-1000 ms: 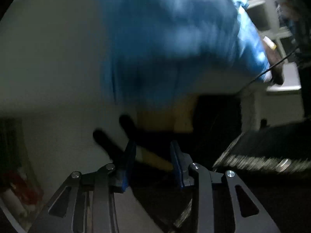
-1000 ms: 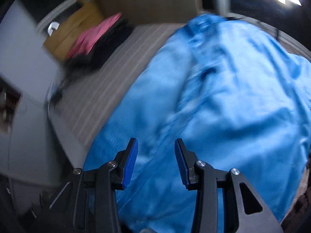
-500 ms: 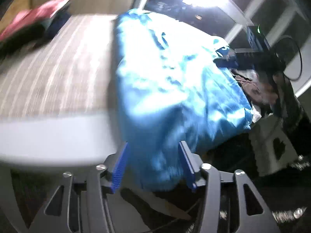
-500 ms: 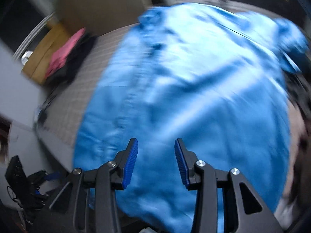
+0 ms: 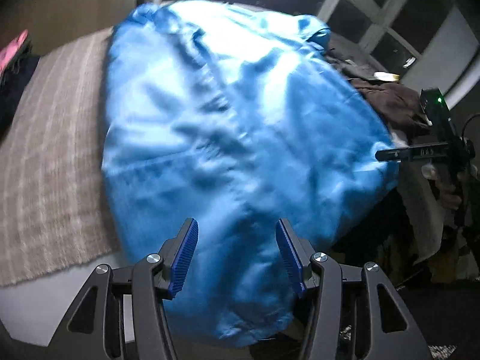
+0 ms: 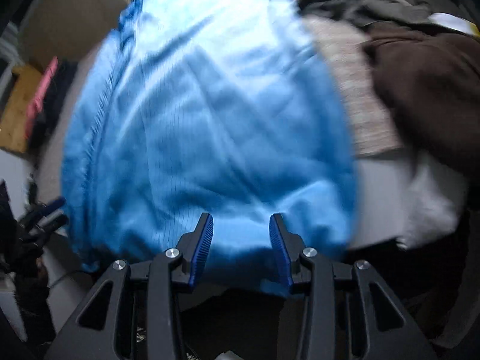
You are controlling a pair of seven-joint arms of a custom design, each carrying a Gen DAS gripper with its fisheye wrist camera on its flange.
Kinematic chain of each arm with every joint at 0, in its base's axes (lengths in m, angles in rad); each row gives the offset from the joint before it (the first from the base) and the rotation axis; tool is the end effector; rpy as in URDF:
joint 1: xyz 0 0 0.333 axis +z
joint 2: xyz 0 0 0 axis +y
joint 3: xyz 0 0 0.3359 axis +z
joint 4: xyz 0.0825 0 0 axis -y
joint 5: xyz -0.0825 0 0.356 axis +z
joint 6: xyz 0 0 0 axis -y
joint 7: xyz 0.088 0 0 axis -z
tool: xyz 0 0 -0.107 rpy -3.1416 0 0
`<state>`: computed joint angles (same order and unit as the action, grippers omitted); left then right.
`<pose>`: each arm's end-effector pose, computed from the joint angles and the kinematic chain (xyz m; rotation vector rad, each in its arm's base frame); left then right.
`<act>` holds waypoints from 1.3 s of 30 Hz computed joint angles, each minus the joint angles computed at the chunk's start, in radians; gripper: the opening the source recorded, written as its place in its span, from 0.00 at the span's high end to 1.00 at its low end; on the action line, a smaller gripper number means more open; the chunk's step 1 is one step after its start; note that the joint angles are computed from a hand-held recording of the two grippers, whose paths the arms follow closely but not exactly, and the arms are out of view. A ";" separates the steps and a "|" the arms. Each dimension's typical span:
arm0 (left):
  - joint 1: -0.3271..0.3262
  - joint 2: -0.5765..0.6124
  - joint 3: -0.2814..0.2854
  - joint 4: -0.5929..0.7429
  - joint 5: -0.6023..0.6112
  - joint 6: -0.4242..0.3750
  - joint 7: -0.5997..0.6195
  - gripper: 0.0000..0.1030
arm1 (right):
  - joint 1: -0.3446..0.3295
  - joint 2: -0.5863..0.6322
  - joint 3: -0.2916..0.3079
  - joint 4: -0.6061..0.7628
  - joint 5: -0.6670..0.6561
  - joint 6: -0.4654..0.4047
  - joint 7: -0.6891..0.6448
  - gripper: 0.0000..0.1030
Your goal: Fold clothes
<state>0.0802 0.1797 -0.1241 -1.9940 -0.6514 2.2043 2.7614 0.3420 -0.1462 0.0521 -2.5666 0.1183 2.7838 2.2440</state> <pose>0.5750 -0.0430 0.4176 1.0445 -2.7498 0.8193 0.4172 0.1680 0.3955 -1.5553 2.2996 -0.0542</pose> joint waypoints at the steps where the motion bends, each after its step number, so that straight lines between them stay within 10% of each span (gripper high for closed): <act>1: 0.001 -0.007 -0.004 0.002 -0.011 -0.019 0.007 0.49 | -0.023 -0.043 0.000 -0.022 -0.035 0.005 0.033 0.62; 9: -0.083 -0.009 -0.042 -0.002 -0.001 -0.001 -0.037 0.47 | -0.291 -0.053 -0.059 0.125 -0.459 -0.070 0.108 0.62; 15: -0.144 0.076 -0.047 0.090 0.117 0.013 -0.273 0.41 | -0.331 0.216 -0.156 0.382 -0.258 -0.016 -0.147 0.55; 19: -0.183 0.160 -0.040 0.172 0.212 0.014 -0.474 0.40 | -0.440 0.416 -0.076 0.590 -0.012 -0.025 -0.422 0.54; 28: -0.195 0.222 -0.057 0.249 0.303 -0.007 -0.670 0.32 | -0.501 0.616 -0.024 0.791 0.005 -0.046 -0.557 0.54; 30: -0.200 0.208 -0.057 0.227 0.323 0.012 -0.679 0.32 | -0.546 0.599 0.029 0.757 0.058 0.013 -0.634 0.88; 32: -0.201 0.201 -0.058 0.218 0.331 0.016 -0.692 0.31 | -0.541 0.585 0.023 0.755 0.062 0.013 -0.671 0.94; 39: -0.190 0.196 -0.062 0.222 0.330 -0.012 -0.710 0.30 | -0.168 0.566 -0.472 0.818 -0.604 0.038 -0.170 0.98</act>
